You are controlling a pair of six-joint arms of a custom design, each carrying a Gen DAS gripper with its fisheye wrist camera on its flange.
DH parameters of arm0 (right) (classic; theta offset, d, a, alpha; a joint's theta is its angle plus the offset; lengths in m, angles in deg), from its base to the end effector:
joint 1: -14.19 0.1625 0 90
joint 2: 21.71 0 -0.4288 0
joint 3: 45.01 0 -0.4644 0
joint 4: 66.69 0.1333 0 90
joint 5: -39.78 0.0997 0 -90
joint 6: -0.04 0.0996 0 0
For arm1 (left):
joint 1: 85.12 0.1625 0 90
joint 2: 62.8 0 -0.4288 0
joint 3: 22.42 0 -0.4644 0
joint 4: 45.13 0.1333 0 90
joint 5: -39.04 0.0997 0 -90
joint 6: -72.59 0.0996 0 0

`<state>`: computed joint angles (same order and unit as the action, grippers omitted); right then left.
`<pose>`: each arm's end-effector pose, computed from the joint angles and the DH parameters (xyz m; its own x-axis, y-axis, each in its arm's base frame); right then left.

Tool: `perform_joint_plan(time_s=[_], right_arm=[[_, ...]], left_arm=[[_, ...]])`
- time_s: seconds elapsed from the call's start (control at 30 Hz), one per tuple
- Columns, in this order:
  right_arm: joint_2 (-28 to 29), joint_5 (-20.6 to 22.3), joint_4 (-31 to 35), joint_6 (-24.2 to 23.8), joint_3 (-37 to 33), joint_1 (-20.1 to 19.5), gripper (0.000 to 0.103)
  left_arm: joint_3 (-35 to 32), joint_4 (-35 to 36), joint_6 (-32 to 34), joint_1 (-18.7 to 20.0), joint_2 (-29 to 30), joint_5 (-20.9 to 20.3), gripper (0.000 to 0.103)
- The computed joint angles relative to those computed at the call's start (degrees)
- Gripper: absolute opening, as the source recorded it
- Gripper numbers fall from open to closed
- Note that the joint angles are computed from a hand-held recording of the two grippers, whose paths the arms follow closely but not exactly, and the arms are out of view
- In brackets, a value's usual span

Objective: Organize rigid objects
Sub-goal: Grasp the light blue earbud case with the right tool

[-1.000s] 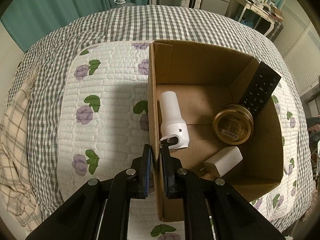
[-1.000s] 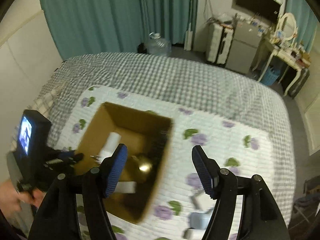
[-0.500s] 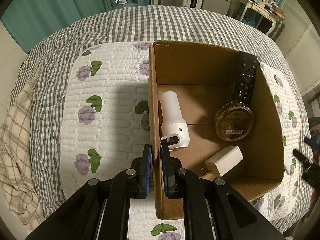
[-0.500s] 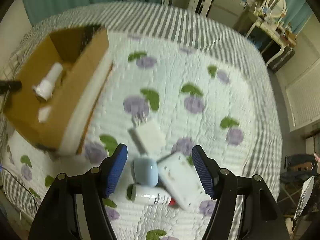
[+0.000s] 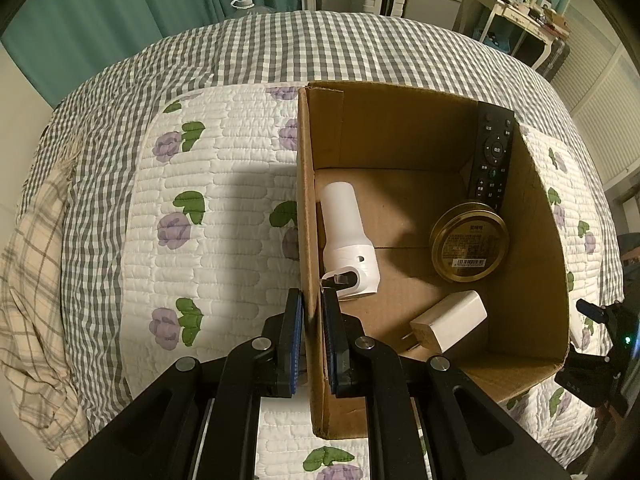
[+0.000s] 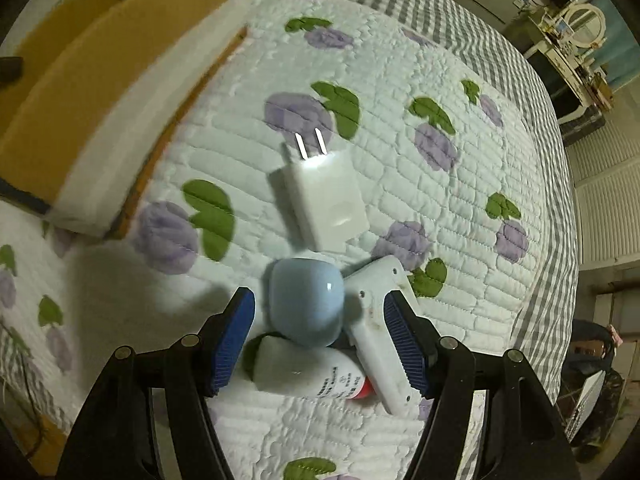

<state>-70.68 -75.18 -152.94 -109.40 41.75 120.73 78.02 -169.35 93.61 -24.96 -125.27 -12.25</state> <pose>0.2763 -0.6098 0.0677 0.4637 -0.5014 -0.7305 -0.6735 -0.7352 0.0771 -0.1581 -0.6687 0.1730 -0.4347 0.7060 -0.5591 0.6990 0.6560 0.2849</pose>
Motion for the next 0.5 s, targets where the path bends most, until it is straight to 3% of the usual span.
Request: perform_joint_plan(time_s=[0.17,0.3,0.5], right_arm=[[0.1,-2.0,-0.8,-0.2,1.3,0.1,0.067],[-0.2,-1.6,1.9,-1.3,0.3,0.0,0.045],[0.0,-2.9,4.4,-1.4,-0.7,0.3,0.042]], left_arm=[[0.0,-0.1,0.3,0.0,0.0,0.0,0.01],[-0.1,0.0,0.6,0.1,0.1,-0.1,0.01],[-0.1,-0.1,0.8,0.1,0.1,0.0,0.01]])
